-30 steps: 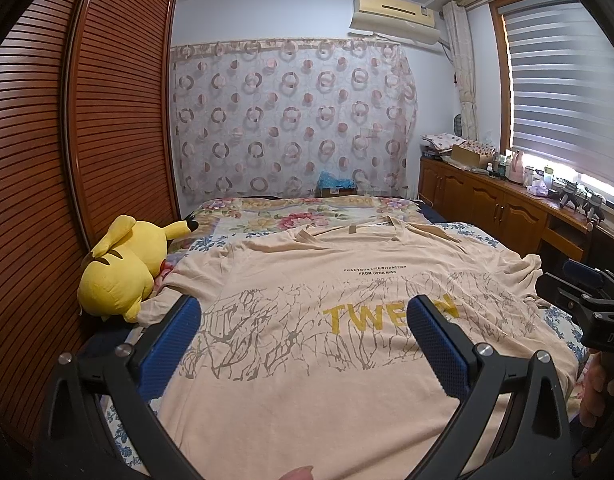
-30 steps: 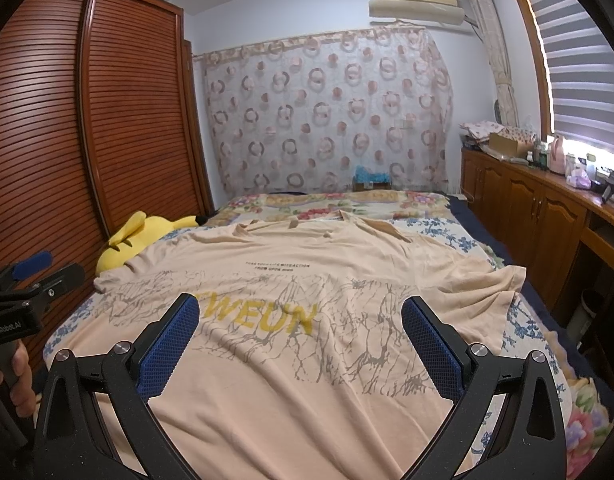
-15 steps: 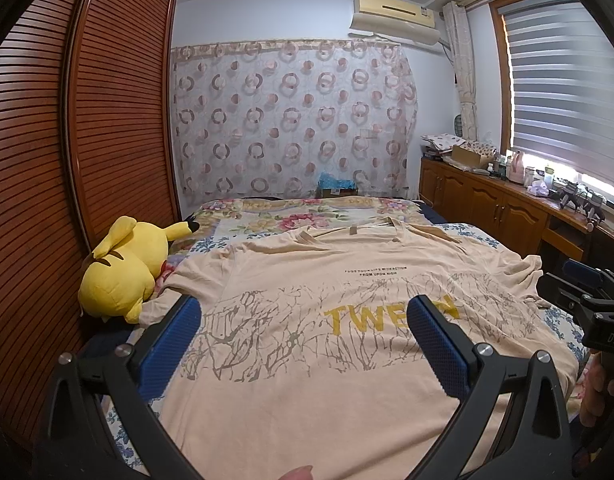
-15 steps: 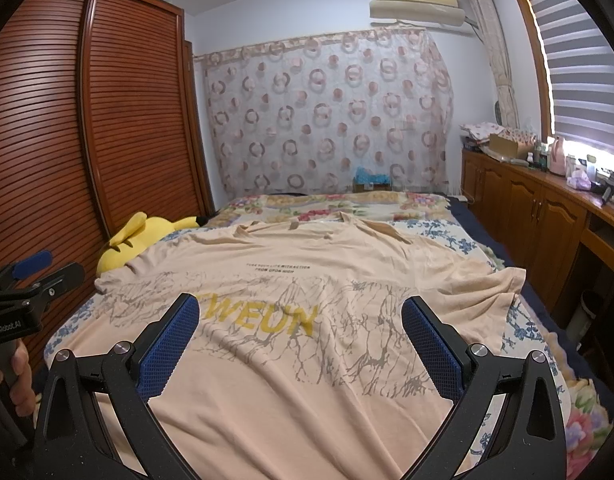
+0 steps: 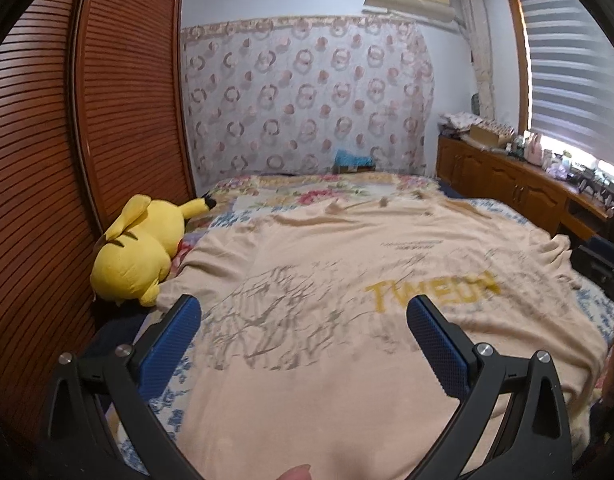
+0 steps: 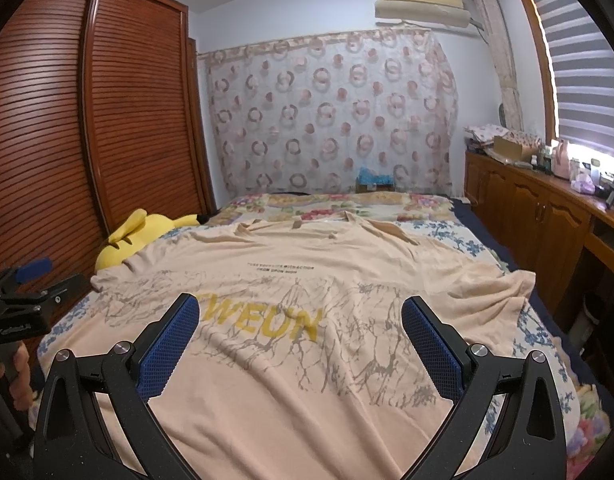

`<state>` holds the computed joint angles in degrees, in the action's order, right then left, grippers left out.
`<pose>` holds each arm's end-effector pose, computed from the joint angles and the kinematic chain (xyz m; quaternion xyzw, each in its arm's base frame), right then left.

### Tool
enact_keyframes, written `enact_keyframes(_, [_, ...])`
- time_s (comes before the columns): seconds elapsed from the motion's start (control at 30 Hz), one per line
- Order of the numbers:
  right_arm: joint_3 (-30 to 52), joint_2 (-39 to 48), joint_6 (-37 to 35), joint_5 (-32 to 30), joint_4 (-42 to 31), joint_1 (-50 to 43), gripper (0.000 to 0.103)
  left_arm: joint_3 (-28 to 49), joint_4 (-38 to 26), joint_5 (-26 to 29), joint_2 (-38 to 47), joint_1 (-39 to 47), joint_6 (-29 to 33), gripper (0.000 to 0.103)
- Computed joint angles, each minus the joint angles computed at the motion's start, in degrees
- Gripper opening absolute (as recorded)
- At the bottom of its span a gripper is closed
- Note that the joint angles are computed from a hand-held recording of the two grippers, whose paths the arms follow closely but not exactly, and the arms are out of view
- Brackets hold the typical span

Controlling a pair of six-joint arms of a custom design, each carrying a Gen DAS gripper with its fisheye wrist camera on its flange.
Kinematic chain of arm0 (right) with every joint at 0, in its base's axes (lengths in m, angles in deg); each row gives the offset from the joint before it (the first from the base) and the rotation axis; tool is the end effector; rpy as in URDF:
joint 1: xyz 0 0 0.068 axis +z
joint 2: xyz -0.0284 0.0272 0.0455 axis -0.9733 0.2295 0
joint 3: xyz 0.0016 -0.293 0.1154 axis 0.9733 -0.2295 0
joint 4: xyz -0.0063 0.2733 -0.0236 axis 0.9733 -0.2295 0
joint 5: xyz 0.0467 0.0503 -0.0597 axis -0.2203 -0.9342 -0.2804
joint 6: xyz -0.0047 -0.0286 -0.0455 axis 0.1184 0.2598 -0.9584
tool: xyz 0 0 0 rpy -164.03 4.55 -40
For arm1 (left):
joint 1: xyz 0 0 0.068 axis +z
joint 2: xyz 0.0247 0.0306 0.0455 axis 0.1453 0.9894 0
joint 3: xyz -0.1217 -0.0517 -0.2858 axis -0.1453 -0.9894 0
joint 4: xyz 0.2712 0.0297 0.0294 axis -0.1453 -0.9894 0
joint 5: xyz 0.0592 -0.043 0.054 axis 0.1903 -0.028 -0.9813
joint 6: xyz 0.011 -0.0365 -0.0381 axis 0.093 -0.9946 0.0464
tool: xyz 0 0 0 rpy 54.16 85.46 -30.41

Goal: Fold small clothes
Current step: 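Move the left tool to the shirt's side edge and close on it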

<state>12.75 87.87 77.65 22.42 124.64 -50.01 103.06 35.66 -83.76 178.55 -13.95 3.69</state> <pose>0.2451 0.1062 0.0972 0.0330 0.8269 0.0126 0.5613 0.2941 -0.1157 0.1013 0.1072 0.8525 -0.0567 0.5084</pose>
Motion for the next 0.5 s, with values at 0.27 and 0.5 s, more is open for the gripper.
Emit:
enact_keyframes(0.27, [6.96,1.91,-3.04,-7.16,-6.96,-3.02,0.103,5.39,-6.54,4.88,4.04,8.10,5.45,0.103])
enact_keyframes(0.5, [14.57,4.10,-5.18,-15.00,-16.82,-3.95,0.103,11.13,-14.43,13.30,5.58,15.55,8.27,0.103])
